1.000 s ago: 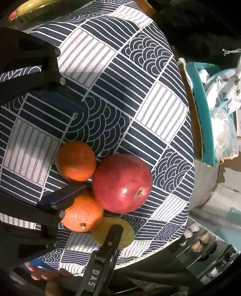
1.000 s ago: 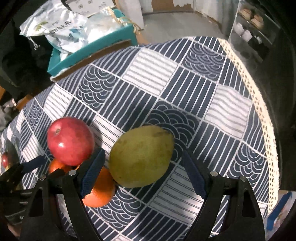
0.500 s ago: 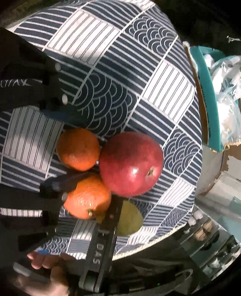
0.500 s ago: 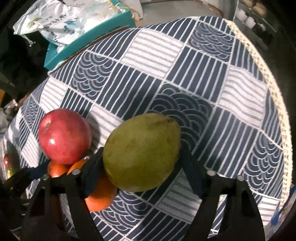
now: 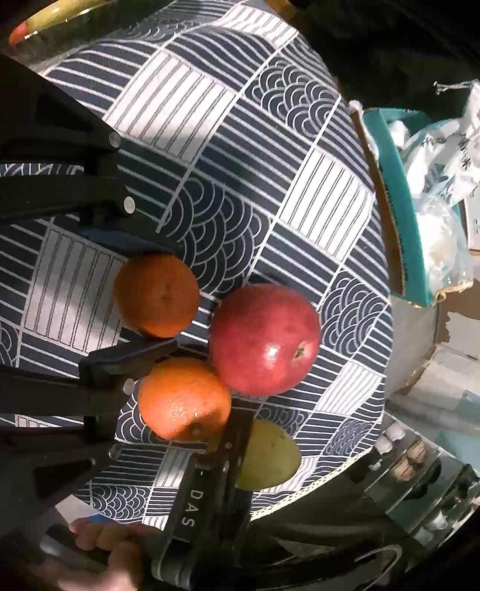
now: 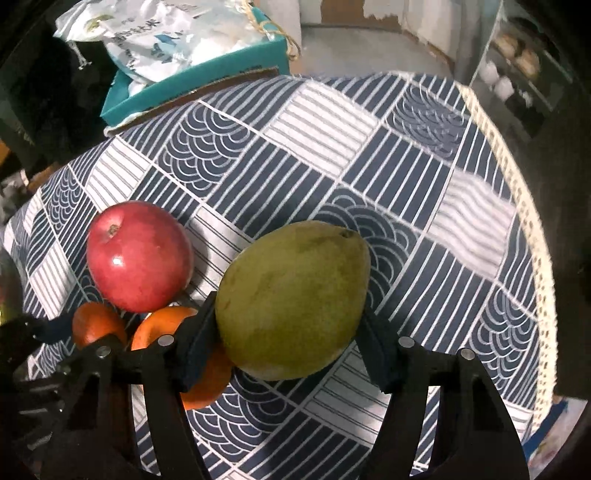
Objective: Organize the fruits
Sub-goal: 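Close the right gripper on the green pear while the left gripper grasps a mandarin, then lift and carry the pear with the right gripper while the left gripper carries the mandarin to the plate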
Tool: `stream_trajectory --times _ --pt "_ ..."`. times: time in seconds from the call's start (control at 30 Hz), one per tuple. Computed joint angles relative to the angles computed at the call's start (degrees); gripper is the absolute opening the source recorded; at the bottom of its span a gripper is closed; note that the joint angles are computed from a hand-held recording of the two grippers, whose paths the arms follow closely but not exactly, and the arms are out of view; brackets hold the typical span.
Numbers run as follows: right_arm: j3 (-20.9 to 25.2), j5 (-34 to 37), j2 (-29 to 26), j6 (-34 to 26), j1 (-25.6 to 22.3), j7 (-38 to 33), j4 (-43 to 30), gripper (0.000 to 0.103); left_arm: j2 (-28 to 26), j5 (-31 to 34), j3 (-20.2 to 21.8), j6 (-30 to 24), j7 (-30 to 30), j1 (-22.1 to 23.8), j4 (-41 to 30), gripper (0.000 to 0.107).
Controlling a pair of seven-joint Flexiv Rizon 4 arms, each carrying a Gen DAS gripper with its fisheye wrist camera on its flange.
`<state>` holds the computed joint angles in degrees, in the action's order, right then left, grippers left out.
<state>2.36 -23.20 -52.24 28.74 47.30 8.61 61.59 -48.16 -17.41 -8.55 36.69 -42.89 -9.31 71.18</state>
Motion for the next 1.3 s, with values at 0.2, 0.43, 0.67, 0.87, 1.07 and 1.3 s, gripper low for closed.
stream_trajectory --times 0.2,0.43,0.67,0.87,1.07,1.3 --pt "-0.9 -2.0 -0.1 -4.4 1.3 -1.8 -2.3 0.069 1.7 -1.2 -0.6 2.5 0.7 0.9 1.7 0.045" --pt "-2.0 -4.2 -1.2 -8.4 2.6 -3.5 -6.3 0.068 3.8 -2.9 -1.2 5.4 1.8 1.8 3.7 0.045" --pt "-3.5 -6.5 -2.5 -12.7 4.3 -6.7 -11.3 0.068 6.0 -5.4 -2.2 7.0 2.9 2.9 5.3 0.045" --pt "-4.6 -8.2 -2.9 -15.0 5.6 -8.5 -14.2 0.068 7.6 -7.5 -2.6 7.6 3.4 3.8 6.1 0.045" --pt "-5.6 -10.2 -2.3 -15.7 6.7 -8.7 -15.1 0.068 9.2 -9.4 -2.8 7.4 3.7 4.6 6.8 0.045" --pt "-6.6 -12.6 -2.0 -15.4 7.8 -9.7 -16.5 0.069 11.8 -11.9 -3.3 8.7 5.8 5.6 9.0 0.045"
